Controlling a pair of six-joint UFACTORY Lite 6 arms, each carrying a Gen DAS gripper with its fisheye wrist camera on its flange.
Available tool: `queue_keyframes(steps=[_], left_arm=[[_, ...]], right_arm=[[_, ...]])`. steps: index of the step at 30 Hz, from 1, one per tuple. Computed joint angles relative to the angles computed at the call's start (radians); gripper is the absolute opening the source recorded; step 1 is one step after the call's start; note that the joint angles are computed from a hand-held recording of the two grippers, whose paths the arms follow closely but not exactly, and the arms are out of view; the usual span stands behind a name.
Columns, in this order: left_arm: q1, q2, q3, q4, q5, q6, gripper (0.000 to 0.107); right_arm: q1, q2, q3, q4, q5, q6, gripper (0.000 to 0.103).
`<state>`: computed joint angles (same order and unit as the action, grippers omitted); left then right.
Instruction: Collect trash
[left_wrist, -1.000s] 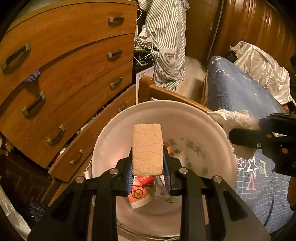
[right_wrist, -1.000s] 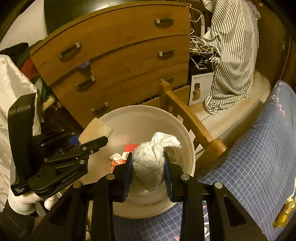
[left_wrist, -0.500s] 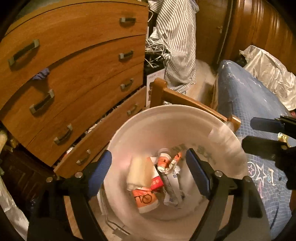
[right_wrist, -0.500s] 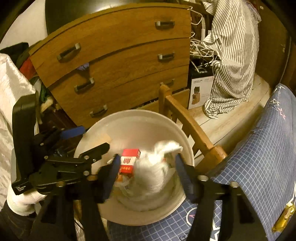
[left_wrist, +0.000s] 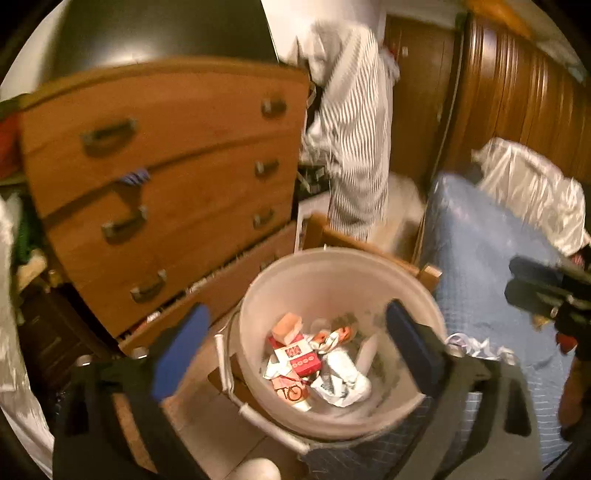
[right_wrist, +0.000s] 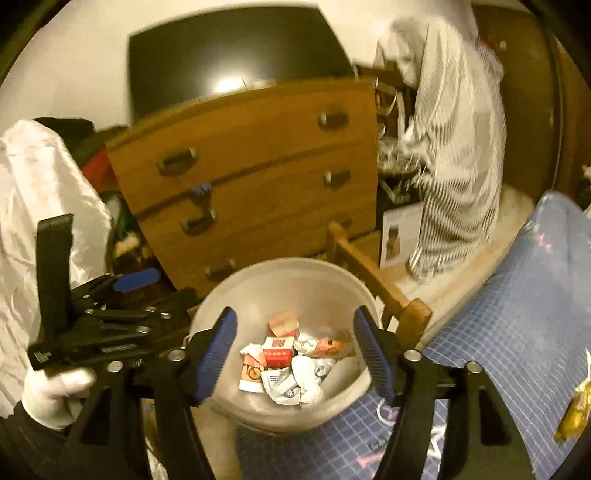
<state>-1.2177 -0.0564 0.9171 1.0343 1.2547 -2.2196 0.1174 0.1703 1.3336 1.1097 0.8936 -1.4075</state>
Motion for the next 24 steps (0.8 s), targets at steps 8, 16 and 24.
queue_keyframes(steps=[8,16,24], left_arm=[[-0.305,0.201,0.203,-0.049,0.332,-0.162,0.097],[-0.369,0.319,0.313,-0.089,0.342,-0.160,0.097],[-0.397,0.355,0.378,-0.091,0.376,-0.143,0.097]], right_arm=[[-0.315,-0.335,-0.411,0.159,0.173,-0.315,0.076],[-0.495,-0.364,-0.474,0.126,0.316,-0.388,0.078],[-0.505,-0.364,-0.458,0.118,0.331,-0.372,0.078]])
